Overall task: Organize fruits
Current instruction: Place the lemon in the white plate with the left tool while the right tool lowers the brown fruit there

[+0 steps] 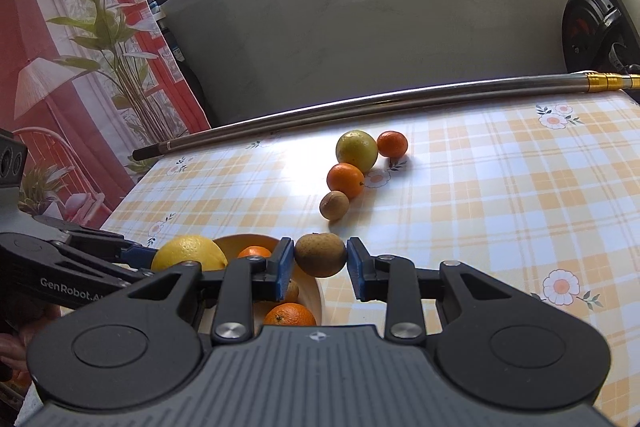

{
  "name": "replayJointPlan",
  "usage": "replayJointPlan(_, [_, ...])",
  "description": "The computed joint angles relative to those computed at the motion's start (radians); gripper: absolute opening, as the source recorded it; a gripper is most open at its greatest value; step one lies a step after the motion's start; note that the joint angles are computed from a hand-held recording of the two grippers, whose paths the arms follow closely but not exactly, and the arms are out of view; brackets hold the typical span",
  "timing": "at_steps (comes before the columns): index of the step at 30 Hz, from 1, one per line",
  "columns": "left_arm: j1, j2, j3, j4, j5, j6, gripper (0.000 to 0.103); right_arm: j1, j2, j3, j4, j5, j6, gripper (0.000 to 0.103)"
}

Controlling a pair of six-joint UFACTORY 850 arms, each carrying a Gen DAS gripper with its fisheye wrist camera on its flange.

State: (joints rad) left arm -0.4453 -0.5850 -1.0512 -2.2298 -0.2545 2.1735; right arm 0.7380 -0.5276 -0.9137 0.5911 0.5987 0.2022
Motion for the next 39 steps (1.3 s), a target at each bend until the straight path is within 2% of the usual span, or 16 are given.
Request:
replayJointPlan(4, [-0.013, -0.018, -0.014, 0.026, 0.023, -0.017, 0.061, 0.002, 0.009, 0.013, 0.006, 0.009, 0.004, 0.032])
replayJointPlan(13, [-0.049, -0.052, -0.048, -0.007, 0.102, 0.061, 0.061, 0.003, 0.015, 0.03, 0.004, 0.018, 0.027, 0.032])
replayJointPlan(22, [-0.055, -0.058, -0.043, -0.2, 0.107, 0.233, 0.062, 0.005, 0.015, 0.034, -0.001, 0.011, 0.032, 0.032])
replayJointPlan(24, [-0.055, -0.058, -0.043, -0.207, 0.104, 0.231, 0.062, 0.007, 0.016, 0.033, 0.0, 0.006, 0.029, 0.032])
replayJointPlan(26, [-0.051, -0.058, -0.045, -0.147, 0.102, 0.153, 0.062, 0.012, 0.016, 0.031, 0.008, 0.001, 0.021, 0.032])
replayJointPlan(29, [-0.04, -0.043, -0.025, -0.089, 0.065, 0.072, 0.062, 0.017, 0.021, 0.032, 0.022, -0.003, 0.011, 0.032])
replayJointPlan(32, [-0.028, -0.008, 0.016, -0.157, 0.01, 0.102, 0.062, 0.023, 0.028, 0.033, 0.045, -0.009, -0.008, 0.032])
replayJointPlan(39, [-0.004, 0.098, 0.149, -0.49, -0.106, 0.294, 0.062, 0.048, 0.041, 0.027, 0.057, -0.044, -0.027, 0.032])
